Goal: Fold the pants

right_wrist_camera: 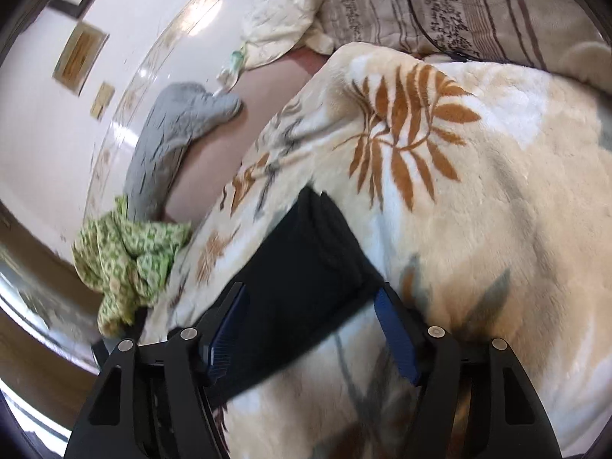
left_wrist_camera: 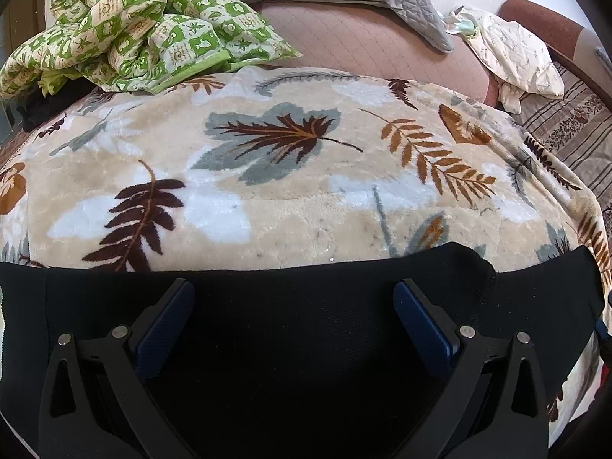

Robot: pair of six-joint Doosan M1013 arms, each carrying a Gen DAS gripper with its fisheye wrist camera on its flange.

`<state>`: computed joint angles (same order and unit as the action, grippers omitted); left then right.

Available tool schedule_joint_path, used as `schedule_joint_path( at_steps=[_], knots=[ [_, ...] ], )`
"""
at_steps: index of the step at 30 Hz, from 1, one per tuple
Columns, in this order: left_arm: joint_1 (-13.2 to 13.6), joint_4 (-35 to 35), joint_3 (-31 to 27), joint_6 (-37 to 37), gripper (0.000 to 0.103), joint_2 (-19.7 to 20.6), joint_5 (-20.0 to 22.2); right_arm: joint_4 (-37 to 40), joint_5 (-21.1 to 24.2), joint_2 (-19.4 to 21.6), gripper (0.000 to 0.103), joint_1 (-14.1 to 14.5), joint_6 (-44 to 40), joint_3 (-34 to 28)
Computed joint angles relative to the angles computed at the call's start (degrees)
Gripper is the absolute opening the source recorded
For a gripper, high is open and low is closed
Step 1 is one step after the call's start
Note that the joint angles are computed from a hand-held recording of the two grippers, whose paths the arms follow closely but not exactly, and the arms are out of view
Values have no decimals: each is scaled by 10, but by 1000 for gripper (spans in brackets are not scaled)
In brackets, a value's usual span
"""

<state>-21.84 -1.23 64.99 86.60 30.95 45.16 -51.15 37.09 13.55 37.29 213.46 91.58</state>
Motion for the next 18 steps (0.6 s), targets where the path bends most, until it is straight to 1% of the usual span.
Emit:
schedule_joint_path(
  at_steps=[3, 5, 6, 7, 8, 10, 11, 12, 13, 15, 18],
  knots=[
    [0, -1, 1, 1, 103, 0, -1, -40, 5, 2, 69, 6, 54, 4],
    [0, 0, 1, -1, 103, 0, -2, -49, 6, 1, 68, 11, 65, 6],
    [0, 1, 0, -1, 103, 0, -1, -43, 10, 1, 66, 10, 57, 6],
    [0, 2, 0, -1, 103, 0, 0, -40, 13, 1, 60, 8, 55, 4],
    [-1, 5, 1, -2, 103, 0, 0, -41, 17, 1, 57, 7, 57, 5],
    [0, 1, 0, 0, 103, 0, -1, -40, 21, -1, 39, 5, 60, 9],
    [0, -3, 0, 1, 103, 0, -1, -47, 21, -4, 34, 5, 80, 15],
    [1, -7, 0, 4, 103, 0, 0, -51, 23, -6, 23, 6, 95, 19],
    [2, -9, -1, 5, 103, 1, 1, -59, 21, -8, 16, 6, 116, 25],
    [2, -8, -6, 7, 103, 3, 7, -87, 18, -12, 10, 7, 155, 34],
    [2, -11, -20, 11, 103, 10, 29, -117, 12, -11, 8, 11, 157, 27]
  ],
)
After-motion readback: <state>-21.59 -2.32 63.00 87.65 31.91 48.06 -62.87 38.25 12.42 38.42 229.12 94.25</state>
